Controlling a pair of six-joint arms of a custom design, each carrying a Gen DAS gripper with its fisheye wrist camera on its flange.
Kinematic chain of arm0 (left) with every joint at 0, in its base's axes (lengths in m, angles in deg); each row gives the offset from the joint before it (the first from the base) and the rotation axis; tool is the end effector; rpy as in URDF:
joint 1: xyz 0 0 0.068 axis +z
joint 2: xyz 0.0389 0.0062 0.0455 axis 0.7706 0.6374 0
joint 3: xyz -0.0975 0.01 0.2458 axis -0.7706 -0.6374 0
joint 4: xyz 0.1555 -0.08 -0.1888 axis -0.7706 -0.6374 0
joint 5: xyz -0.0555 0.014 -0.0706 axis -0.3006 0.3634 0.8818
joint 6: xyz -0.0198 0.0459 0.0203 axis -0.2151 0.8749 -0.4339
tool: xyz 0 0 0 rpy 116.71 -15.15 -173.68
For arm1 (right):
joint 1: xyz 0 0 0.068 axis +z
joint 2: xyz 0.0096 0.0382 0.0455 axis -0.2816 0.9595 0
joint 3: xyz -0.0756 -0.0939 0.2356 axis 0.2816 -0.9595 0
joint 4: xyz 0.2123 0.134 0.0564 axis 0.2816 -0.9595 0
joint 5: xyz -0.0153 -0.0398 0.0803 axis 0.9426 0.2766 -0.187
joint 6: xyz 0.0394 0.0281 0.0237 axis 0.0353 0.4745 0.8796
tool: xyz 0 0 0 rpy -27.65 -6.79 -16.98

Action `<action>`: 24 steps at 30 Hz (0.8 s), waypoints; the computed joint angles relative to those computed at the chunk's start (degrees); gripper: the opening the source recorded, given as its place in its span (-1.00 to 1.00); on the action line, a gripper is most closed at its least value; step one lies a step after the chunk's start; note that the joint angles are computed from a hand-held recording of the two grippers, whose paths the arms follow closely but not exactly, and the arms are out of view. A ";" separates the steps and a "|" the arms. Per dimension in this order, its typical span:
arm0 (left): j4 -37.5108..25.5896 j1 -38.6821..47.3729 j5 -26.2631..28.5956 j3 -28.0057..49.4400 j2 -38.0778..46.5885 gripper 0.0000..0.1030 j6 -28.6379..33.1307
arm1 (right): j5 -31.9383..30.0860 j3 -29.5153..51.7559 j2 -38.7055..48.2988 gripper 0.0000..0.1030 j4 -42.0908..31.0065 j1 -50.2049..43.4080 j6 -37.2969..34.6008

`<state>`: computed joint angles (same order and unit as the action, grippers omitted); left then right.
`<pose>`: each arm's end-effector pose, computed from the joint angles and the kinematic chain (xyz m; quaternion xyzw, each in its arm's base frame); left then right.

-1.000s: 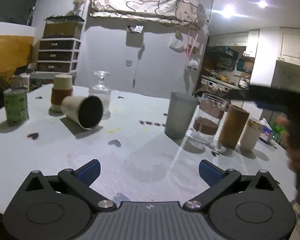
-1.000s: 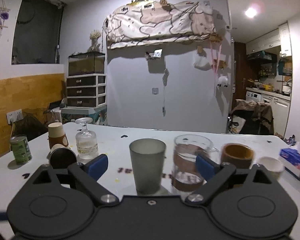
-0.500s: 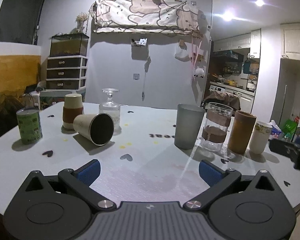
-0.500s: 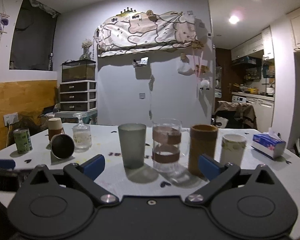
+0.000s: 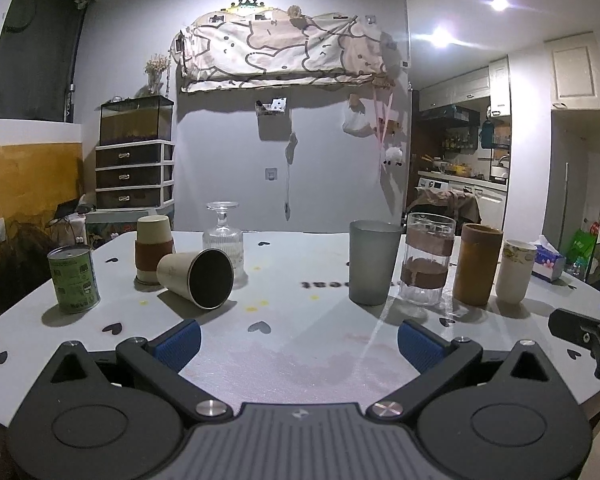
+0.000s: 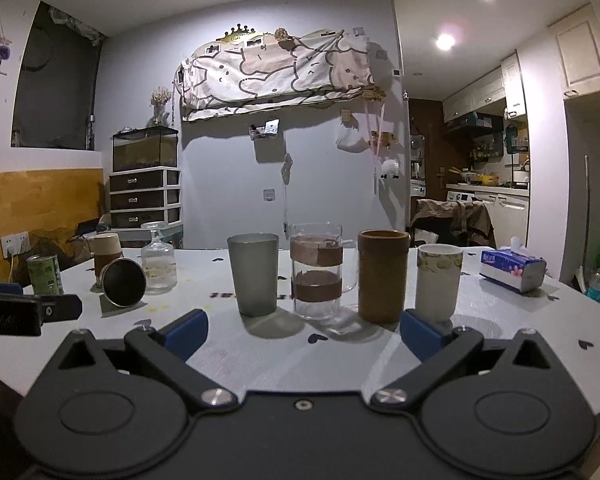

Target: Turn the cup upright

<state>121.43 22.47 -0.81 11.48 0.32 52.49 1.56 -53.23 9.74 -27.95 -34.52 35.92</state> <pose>0.2245 -0.1025 0.1704 0.0144 0.8066 -0.0183 0.5906 0.2197 -0.0563 0.1514 -0.0257 0.7690 0.0586 0.6360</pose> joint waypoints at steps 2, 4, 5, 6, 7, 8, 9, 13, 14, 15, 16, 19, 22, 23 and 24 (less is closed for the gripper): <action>-0.52 -0.22 -0.05 -0.08 -0.23 1.00 -0.09 | -0.59 -0.62 -0.60 1.00 -0.08 -0.45 0.16; -1.17 -0.34 0.16 -0.16 -0.49 1.00 -0.29 | -1.20 -1.11 -1.02 1.00 0.04 -0.86 0.41; -1.50 -0.41 0.20 -0.19 -0.65 1.00 -0.39 | -1.28 -1.29 -1.07 1.00 0.22 -0.95 0.48; -1.72 -0.45 0.23 -0.24 -0.76 1.00 -0.44 | -1.15 -1.32 -1.19 1.00 0.18 -0.93 0.50; -1.88 -0.48 0.20 -0.22 -0.80 1.00 -0.50 | -1.03 -1.33 -1.29 1.00 0.14 -0.90 0.51; -1.89 -0.49 0.16 -0.26 -0.81 1.00 -0.56 | -0.89 -1.39 -1.45 1.00 0.12 -0.87 0.57; -1.89 -0.49 0.16 -0.26 -0.81 1.00 -0.56 | -0.77 -1.38 -1.58 1.00 0.09 -0.85 0.67; -1.76 -0.49 0.20 -0.29 -0.76 1.00 -0.51 | -0.57 -1.61 -1.89 1.00 -0.01 -0.75 0.87; -1.76 -0.49 0.20 -0.29 -0.76 1.00 -0.51 | -0.65 -1.60 -1.88 1.00 -0.04 -0.82 0.89; -1.76 -0.49 0.20 -0.29 -0.76 1.00 -0.51 | -0.58 -1.61 -1.87 1.00 -0.01 -0.81 0.83; -1.83 -0.51 0.15 -0.28 -0.77 1.00 -0.50 | -0.52 -1.60 -1.92 1.00 -0.08 -0.79 0.79; -1.94 -0.49 0.06 -0.32 -0.72 1.00 -0.56 | -0.71 -1.60 -1.83 1.00 0.04 -0.88 0.77; -2.01 -0.39 0.18 -0.59 -0.86 1.00 -0.65 | -0.85 -1.68 -1.87 1.00 0.06 -0.87 0.53; -2.03 -0.45 0.07 -0.59 -0.85 1.00 -0.67 | -0.87 -1.68 -1.95 1.00 -0.02 -0.86 0.46; -2.08 -0.50 -0.01 -0.65 -0.90 1.00 -0.70 | -0.90 -1.72 -2.05 1.00 -0.07 -0.88 0.38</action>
